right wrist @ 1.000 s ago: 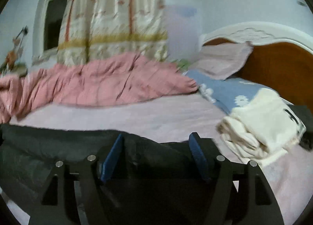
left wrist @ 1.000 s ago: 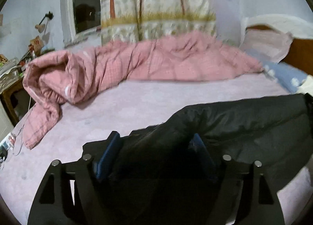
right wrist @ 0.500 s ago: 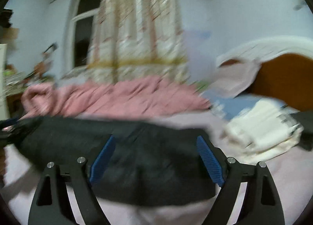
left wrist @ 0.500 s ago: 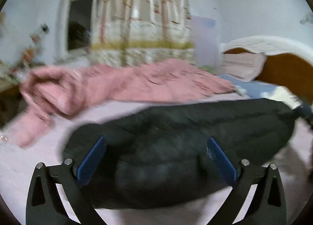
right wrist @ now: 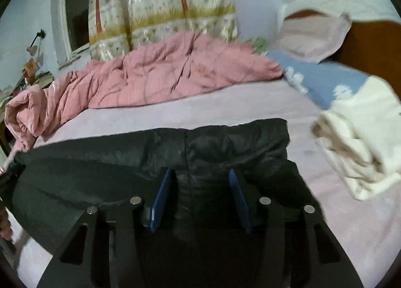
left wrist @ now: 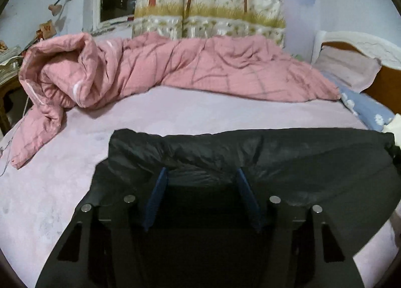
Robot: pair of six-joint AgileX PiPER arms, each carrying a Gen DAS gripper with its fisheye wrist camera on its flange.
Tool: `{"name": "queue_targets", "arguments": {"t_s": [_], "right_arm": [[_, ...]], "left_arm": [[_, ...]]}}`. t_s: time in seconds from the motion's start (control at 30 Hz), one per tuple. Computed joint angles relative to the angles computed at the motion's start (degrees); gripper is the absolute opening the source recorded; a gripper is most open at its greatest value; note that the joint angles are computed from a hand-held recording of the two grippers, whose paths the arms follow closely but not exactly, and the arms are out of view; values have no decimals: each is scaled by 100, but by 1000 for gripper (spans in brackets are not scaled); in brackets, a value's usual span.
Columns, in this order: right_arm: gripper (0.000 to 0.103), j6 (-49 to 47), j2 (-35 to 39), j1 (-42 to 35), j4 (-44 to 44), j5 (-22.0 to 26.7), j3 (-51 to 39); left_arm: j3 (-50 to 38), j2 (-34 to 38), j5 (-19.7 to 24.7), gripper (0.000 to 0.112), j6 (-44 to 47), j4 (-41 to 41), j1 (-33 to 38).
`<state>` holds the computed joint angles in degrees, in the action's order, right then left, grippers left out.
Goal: Fold large clothes
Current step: 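Fold the hem over the jacket body with both grippers and release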
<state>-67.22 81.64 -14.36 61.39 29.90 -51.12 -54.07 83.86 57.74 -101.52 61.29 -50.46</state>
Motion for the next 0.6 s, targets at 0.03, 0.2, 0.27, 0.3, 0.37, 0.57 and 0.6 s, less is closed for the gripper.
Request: {"name": "queue_targets", "arguments": {"t_s": [0.03,0.2,0.27,0.3,0.37,0.57,0.6], "right_arm": [[51,89,149,79,12,-88,-80],[52,307,507,371,-184,-472,-139],[58,320,566,592,-294,-795,-120],[63,248,596,634,-230,-871,-109],[68,39,639,677,-53,-937,-69],[81,-38,711,773,-66,-1027,-51],[81,-8,718,783,-94,-1042,-48]], "left_arm": [[29,52,-153,58,54,1,138],[4,275,-566,71,193,-39,516],[-43,402,-497,88,137,-44,614],[9,425,-586,95,50,-41,696],[175,352,-964,100,-27,-105,929],[101,496,-1035,103,151,-295,1008],[42,554,-970,103,216,-345,990]]}}
